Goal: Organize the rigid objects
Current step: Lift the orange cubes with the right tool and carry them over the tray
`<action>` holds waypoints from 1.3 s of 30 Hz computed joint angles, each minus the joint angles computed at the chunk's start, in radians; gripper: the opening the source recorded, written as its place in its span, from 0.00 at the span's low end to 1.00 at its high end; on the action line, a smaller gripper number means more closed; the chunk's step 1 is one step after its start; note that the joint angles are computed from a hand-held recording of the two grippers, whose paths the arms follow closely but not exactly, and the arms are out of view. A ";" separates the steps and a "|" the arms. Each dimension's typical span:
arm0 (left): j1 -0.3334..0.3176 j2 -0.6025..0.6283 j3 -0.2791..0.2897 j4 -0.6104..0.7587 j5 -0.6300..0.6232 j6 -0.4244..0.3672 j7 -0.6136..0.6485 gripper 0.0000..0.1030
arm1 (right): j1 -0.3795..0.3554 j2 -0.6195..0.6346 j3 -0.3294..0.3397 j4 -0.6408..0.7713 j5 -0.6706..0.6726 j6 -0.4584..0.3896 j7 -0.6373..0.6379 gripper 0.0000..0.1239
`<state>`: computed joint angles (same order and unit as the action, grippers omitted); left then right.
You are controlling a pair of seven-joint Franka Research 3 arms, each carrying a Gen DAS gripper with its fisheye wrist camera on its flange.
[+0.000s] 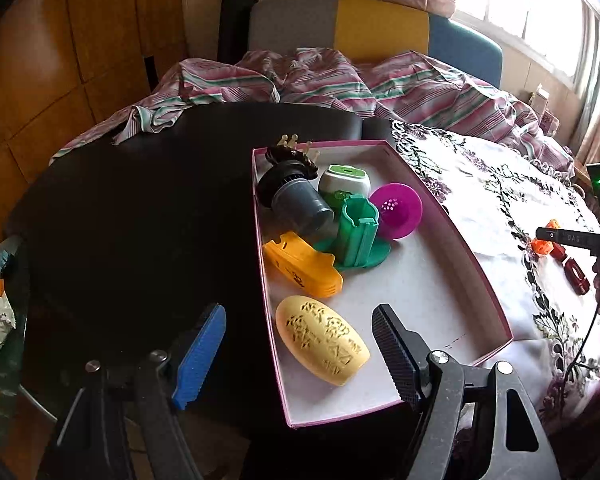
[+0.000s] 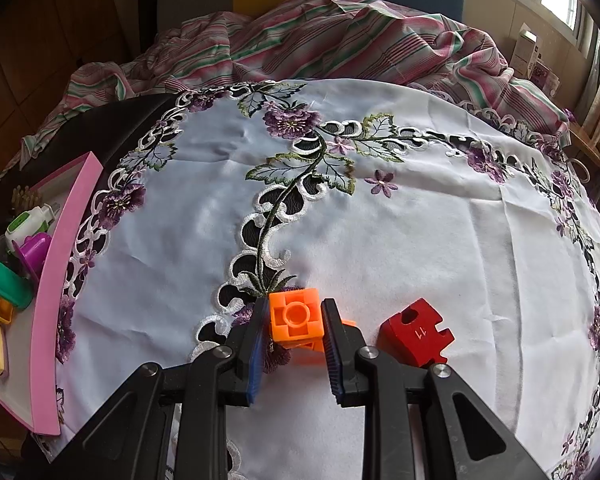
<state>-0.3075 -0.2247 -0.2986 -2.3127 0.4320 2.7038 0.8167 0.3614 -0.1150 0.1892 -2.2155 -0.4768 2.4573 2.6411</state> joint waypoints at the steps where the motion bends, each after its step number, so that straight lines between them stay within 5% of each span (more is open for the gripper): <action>1: 0.001 -0.003 -0.003 -0.002 0.005 -0.001 -0.006 0.74 | 0.000 0.001 0.000 0.001 0.000 -0.001 0.000 0.20; 10: 0.024 -0.029 -0.034 -0.006 0.124 -0.018 -0.089 0.74 | 0.009 0.009 0.000 0.010 0.001 0.002 -0.014 0.20; 39: 0.035 -0.071 -0.009 -0.070 0.079 0.045 -0.088 0.74 | 0.073 0.030 0.031 0.085 0.031 0.044 -0.030 0.20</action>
<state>-0.2728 -0.2958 -0.3076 -2.3826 0.5108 2.7491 0.7283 0.4345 -0.0849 0.2204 -2.1301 -0.4462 2.5018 2.6113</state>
